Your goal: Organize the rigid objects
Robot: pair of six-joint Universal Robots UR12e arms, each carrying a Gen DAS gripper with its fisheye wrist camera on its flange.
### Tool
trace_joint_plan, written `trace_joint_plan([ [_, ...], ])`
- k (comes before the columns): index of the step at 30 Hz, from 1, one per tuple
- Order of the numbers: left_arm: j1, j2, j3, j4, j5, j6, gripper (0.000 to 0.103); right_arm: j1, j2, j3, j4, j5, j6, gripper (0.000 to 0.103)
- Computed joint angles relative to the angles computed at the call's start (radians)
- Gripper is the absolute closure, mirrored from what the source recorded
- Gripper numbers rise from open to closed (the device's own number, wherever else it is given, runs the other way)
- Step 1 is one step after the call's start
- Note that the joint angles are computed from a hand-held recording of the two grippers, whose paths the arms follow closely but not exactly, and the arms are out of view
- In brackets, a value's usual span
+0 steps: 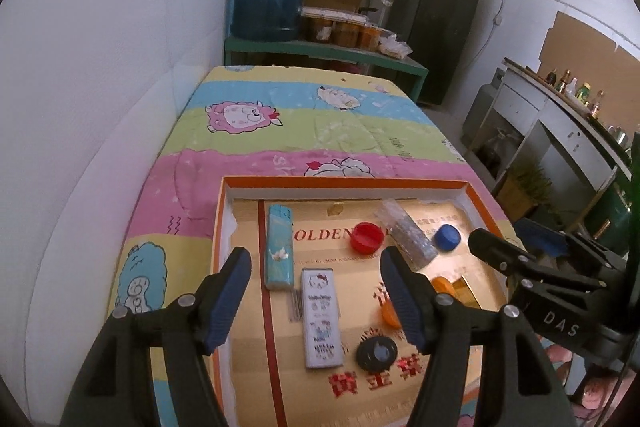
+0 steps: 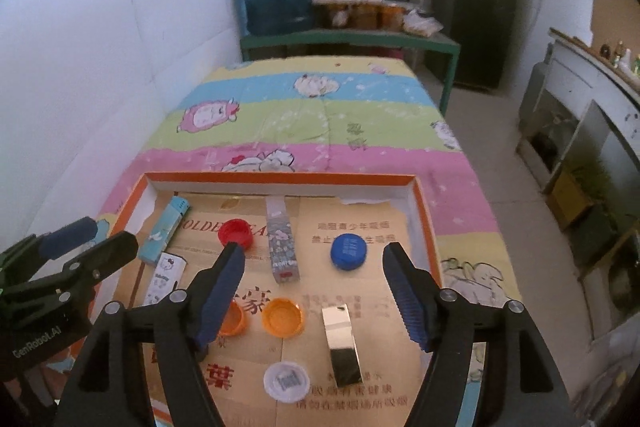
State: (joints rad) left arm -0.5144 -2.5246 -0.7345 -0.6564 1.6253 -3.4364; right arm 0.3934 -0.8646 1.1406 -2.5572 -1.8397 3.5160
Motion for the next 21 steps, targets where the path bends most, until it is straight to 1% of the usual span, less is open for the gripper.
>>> trace_joint_plan([
  [8,-0.013,0.054,-0.088,0.059,0.031,0.002,0.036,0.019,-0.044,0.065,-0.045,-0.021,-0.003,0.03],
  [13,-0.023,0.097,-0.154,0.105,0.056,0.007,0.036,0.036,-0.076,0.109,-0.089,-0.068,-0.006,0.03],
  [21,-0.039,0.178,-0.286,0.189,0.071,-0.002,0.036,0.065,-0.134,0.19,-0.14,-0.115,0.009,0.03],
])
